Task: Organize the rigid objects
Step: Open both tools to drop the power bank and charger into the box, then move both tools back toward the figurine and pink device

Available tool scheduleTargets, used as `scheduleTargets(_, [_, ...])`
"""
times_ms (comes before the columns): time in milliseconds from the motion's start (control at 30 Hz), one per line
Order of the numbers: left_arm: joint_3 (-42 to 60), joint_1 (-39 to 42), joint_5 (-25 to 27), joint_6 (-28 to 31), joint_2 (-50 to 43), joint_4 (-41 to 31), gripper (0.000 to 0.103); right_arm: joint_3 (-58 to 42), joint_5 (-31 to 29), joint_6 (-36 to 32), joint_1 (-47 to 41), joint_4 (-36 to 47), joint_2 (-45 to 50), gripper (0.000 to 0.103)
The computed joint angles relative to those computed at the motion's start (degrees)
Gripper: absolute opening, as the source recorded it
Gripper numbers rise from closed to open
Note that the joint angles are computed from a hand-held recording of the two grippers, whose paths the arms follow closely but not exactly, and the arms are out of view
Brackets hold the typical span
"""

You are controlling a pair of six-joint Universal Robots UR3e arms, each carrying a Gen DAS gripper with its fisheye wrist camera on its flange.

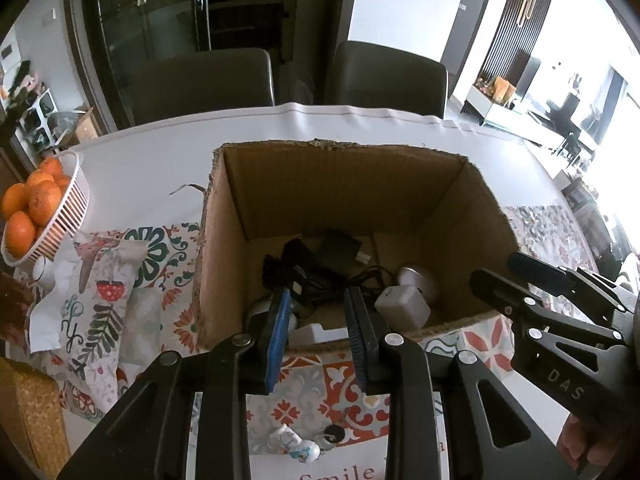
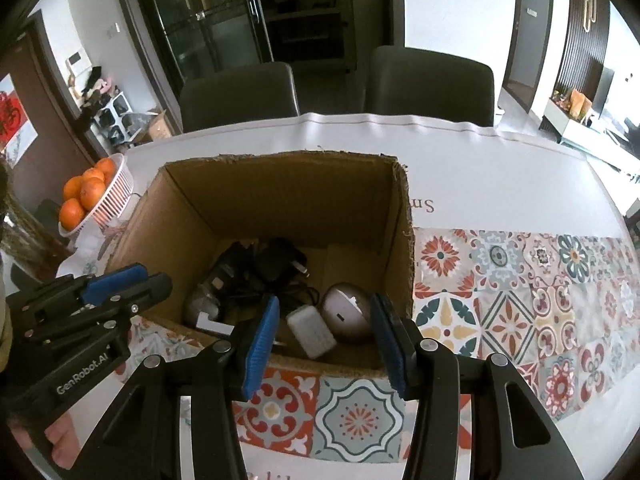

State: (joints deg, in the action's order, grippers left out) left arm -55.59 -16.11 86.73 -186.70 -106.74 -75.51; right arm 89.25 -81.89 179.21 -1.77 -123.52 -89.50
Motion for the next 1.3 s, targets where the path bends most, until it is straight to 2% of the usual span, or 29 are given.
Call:
scheduleTargets(233, [-5.8,-0.6,0.7,-0.2,6.4,1.5,0.038,3.5,-1.2,0.6,0.5,-1.4,-5.7,0.051])
scheduleTargets(333, [-8.5,-0.7,1.2,-0.5,9.2,2.1,0.046,5.3,-2.0,0.4,0.9,-1.7,-8.3,0.055])
scheduleTargets(400, [-10.4,-1.0,1.8,-0.5,11.2,2.6,0.053,6.6,-2.9,0.5,1.5,-2.2,-9.9,0.064])
scheduleTargets(467, [-11.6,-1.6,3.2,-0.8,12.6,2.9,0.058,8.1,-4.7,0.8,2.6,-3.0,-11.7,0.068])
scheduleTargets(633, [-18.4,-3.2,7.5,-1.6,18.2,6.2,0.070,10.2,-8.1,1.3,4.9,-3.4,-14.5,0.070])
scheduleTargets(800, [-24.4,-2.9,7.7,-2.3,24.0,6.7,0.080,12.8,-9.6,2.5,6.9,-3.4,-18.0,0.076])
scheduleTargets(967, [-28.7,-4.2,10.0,-3.4,27.8,6.9,0.083,16.2,-11.5,3.7,9.1,-3.9,-21.1,0.078])
scheduleTargets(1300, [-35.8,-6.6,12.5,-5.3,34.3,7.9,0.083,22.8,-11.3,6.5,11.4,-3.3,-27.6,0.078])
